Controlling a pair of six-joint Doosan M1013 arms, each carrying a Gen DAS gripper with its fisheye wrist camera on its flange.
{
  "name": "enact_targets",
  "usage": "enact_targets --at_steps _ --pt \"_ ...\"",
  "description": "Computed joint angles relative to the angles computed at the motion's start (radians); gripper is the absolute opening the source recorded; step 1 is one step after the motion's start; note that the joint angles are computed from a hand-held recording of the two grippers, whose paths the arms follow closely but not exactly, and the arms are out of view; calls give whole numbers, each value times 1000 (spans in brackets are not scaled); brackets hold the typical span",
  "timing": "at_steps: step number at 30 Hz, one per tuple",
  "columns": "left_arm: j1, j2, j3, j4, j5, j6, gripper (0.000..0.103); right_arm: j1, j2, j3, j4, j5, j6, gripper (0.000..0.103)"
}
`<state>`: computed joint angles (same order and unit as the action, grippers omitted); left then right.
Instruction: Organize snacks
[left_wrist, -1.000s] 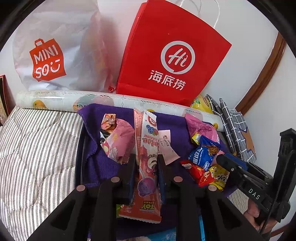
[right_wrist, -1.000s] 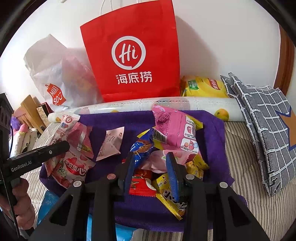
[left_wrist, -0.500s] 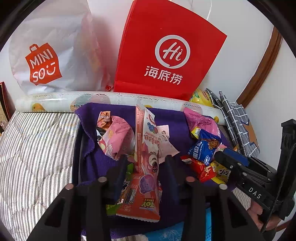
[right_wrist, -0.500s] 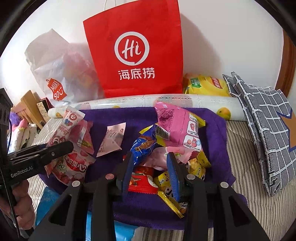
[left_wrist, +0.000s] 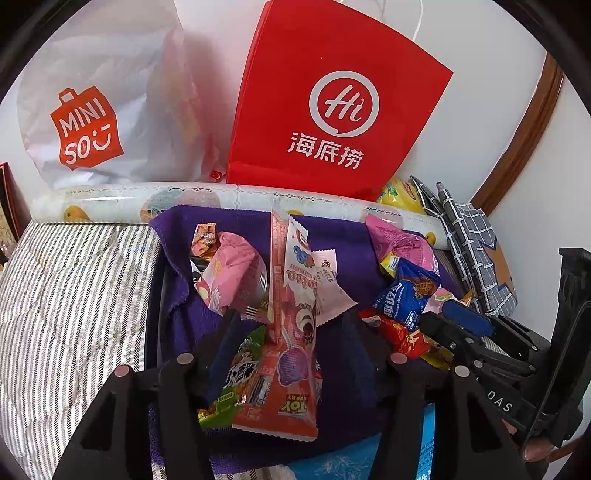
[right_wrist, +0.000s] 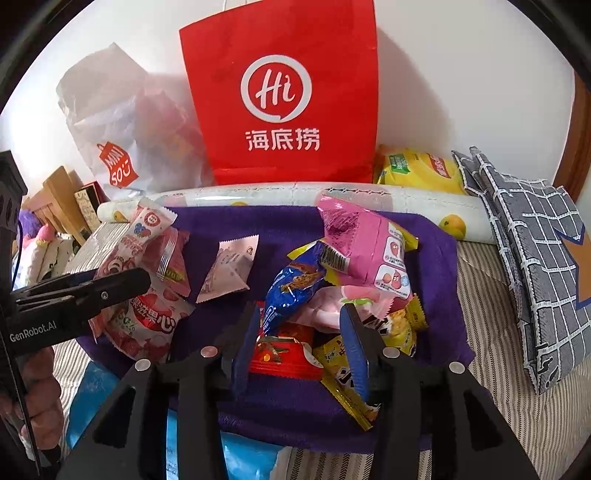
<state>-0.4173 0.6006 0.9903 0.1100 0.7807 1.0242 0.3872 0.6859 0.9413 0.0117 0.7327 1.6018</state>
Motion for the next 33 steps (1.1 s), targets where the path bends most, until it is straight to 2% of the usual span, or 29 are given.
enact_targets --at_steps 8,12,16,20,23,26,30,33 --pt "0 -8 12 4 -22 -6 61 -1 -6 8 8 -13 0 58" --pt "2 -22 32 6 -54 -18 63 1 -23 32 7 -54 -10 63" --pt "2 -34 50 16 -86 -36 71 7 -47 68 6 -120 -34 77" --pt "-3 -39 54 67 -86 -82 75 6 -59 83 24 -151 -36 82" --pt "-11 -37 46 125 -69 -116 76 3 -64 84 44 -162 -29 82" --pt "-16 -40 47 161 -66 -136 77 6 -70 83 -1 -158 43 82" --pt "-19 -48 47 147 -68 -117 80 12 -86 87 -49 -134 107 82" --pt "-25 -50 34 138 -20 -93 82 23 -103 93 -141 -95 217 82"
